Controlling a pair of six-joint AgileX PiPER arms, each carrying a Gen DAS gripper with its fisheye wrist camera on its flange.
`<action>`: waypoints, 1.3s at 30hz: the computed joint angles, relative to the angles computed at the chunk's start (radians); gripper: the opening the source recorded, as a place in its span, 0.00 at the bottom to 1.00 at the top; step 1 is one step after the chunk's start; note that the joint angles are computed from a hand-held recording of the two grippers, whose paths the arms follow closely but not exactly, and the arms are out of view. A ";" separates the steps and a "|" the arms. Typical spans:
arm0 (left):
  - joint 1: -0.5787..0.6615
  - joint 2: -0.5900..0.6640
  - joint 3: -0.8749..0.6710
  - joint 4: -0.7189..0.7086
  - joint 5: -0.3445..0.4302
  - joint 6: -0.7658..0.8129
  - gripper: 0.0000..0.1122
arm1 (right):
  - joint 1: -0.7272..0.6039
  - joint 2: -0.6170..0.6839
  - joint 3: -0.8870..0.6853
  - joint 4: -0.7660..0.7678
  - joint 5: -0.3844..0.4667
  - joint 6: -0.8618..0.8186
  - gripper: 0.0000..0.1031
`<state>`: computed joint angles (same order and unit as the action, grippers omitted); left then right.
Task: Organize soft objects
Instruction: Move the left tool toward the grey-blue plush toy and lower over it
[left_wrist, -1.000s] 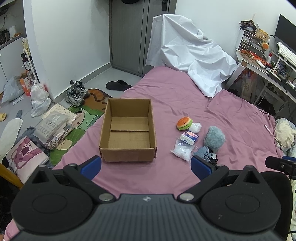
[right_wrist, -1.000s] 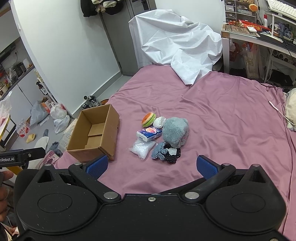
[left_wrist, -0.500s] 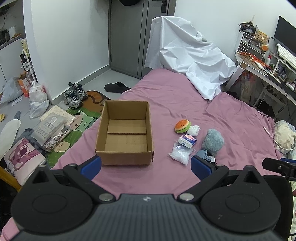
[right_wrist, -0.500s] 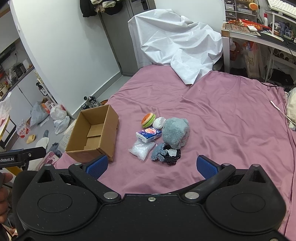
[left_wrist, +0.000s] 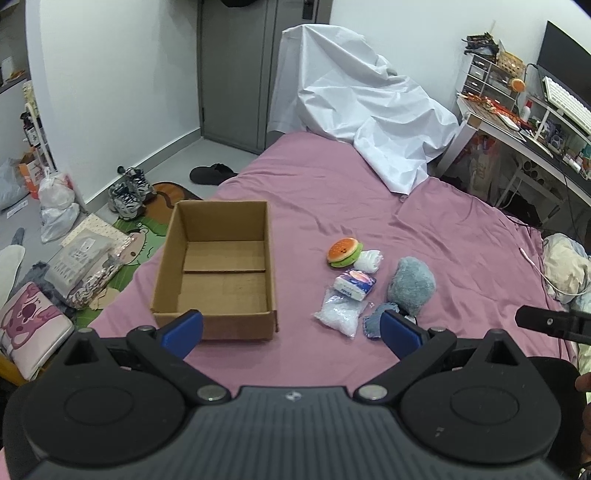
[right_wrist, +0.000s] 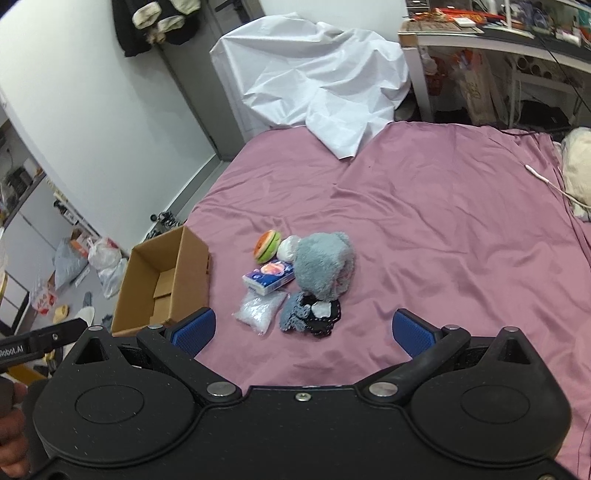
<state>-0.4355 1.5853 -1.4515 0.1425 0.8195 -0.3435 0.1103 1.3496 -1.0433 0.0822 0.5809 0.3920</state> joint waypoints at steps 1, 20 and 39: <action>-0.005 0.010 -0.005 0.002 -0.005 -0.004 0.90 | -0.014 0.003 0.005 0.018 -0.011 -0.017 1.00; -0.079 0.215 -0.145 -0.002 -0.036 -0.030 0.81 | -0.176 0.137 0.030 0.247 -0.136 -0.196 1.00; -0.117 0.502 -0.445 -0.122 0.019 0.046 0.50 | -0.278 0.283 0.011 0.588 -0.176 -0.395 0.85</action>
<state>-0.5526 2.0876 -1.8962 0.0209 0.8386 -0.2972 -0.1676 1.6324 -1.0324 0.6701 0.4049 -0.0030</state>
